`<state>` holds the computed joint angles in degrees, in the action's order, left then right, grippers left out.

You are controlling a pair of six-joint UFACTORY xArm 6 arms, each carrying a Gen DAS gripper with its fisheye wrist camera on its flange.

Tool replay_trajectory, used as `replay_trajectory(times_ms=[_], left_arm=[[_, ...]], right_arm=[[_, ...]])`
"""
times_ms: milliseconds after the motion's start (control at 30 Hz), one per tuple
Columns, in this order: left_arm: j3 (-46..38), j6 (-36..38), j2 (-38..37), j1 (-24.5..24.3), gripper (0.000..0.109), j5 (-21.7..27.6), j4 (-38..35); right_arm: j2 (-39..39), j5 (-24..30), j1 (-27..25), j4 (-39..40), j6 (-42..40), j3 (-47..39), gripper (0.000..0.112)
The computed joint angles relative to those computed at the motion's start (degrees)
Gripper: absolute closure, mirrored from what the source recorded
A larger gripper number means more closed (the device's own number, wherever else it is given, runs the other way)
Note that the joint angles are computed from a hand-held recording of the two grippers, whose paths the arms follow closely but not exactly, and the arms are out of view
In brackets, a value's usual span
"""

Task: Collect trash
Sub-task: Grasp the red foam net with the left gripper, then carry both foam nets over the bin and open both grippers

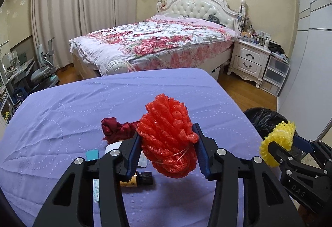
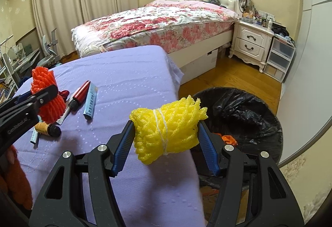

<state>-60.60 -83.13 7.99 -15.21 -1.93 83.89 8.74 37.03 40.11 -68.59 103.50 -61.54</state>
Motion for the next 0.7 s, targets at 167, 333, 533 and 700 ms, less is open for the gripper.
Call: replay_trajectory(times_ms=[167,333,533,700], left_arm=[[-0.92,3.70,0.84,-1.79,0.062,-2.20,-3.02],[-5.12,-2.18,3.37,-4.44,0.062,-3.38,3.78],[-6.86,12.29,7.39,-7.71,0.061,-4.56,-10.66],[-9.33,16.75,10.29,-10.34,0.061,-4.09,-14.01]], right_arm=[[-3.43,2.82,-0.41,0.15,1.14,3.26,0.052],[-7.33,5.53,-1.44,0.74,2.17,7.36,0.052],[-9.86,7.82,-2.98,1.33,2.55,10.47,0.052],[-10.71,7.55,-4.97,1.45,3.05,12.23,0.052]])
